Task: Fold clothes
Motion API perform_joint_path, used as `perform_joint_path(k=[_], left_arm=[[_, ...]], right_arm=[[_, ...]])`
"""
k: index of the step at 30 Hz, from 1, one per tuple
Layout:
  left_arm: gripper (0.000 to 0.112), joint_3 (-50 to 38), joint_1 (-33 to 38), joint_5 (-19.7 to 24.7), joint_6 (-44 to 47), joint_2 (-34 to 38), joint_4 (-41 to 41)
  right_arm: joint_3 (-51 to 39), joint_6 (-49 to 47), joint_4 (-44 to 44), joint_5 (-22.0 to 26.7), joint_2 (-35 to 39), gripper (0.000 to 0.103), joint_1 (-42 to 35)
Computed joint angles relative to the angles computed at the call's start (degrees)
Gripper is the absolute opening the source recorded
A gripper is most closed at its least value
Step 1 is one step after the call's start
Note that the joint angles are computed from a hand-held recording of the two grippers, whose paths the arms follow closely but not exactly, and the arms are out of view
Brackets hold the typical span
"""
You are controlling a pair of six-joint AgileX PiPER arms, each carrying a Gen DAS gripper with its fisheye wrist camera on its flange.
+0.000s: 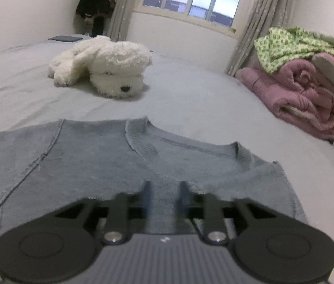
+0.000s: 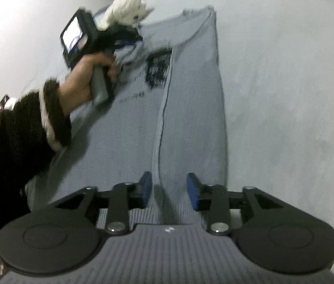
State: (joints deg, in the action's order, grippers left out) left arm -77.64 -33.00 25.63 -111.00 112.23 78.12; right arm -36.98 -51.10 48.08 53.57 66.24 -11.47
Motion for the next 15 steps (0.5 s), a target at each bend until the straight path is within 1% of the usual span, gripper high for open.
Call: perform_joint_path(k=[2,4,6,7,8,10,11,12,13,14,15], left_arm=[[0.038,2.47,-0.84,-1.51,-4.67,-1.70,5.64],[0.039,4.03,-1.58,-4.13,-6.33,-3.04,8.84],[0.040,5.08,-1.90,-8.14,-7.18,-3.98,11.32],[0.043,5.65,-2.40,-9.30,-6.33,-4.23,11.71],[0.046,6.15,-3.08,-10.02,-4.34,-4.37,11.17],[0.051,6.98,-4.45,-11.44,0.49,-4.55,9.23],[0.051,7.23,-5.13,-12.12,3.85,-4.60,7.31],[0.051,7.67,-5.81,-12.80,5.49,-4.60,7.10],[0.051,8.61,-6.81,-12.03,4.83,-4.91,8.49],[0.052,9.97,-7.99,-10.53,1.89,-5.34,11.79],[0.053,11.16,-8.88,-9.43,0.41,-6.04,13.23]], right_arm=[[0.47,0.68,0.81,-4.14,-0.72,0.038,1.92],[1.01,2.27,1.15,-10.11,-0.89,0.038,5.66],[1.09,6.10,-1.26,-16.85,-0.25,0.038,10.63],[1.04,8.63,-3.19,-20.17,0.25,0.038,13.14],[0.86,11.52,-6.06,-22.27,0.56,0.038,15.01],[0.52,17.52,-13.05,-23.99,0.93,0.039,18.39],[0.58,19.76,-15.97,-24.25,0.91,0.039,19.71],[0.62,22.08,-18.94,-24.45,0.92,0.040,21.03],[0.78,25.58,-22.70,-24.43,0.32,0.040,22.65],[0.81,28.79,-25.97,-23.63,-0.56,0.040,23.76],[0.60,30.33,-27.59,-22.13,-1.27,0.040,23.91]])
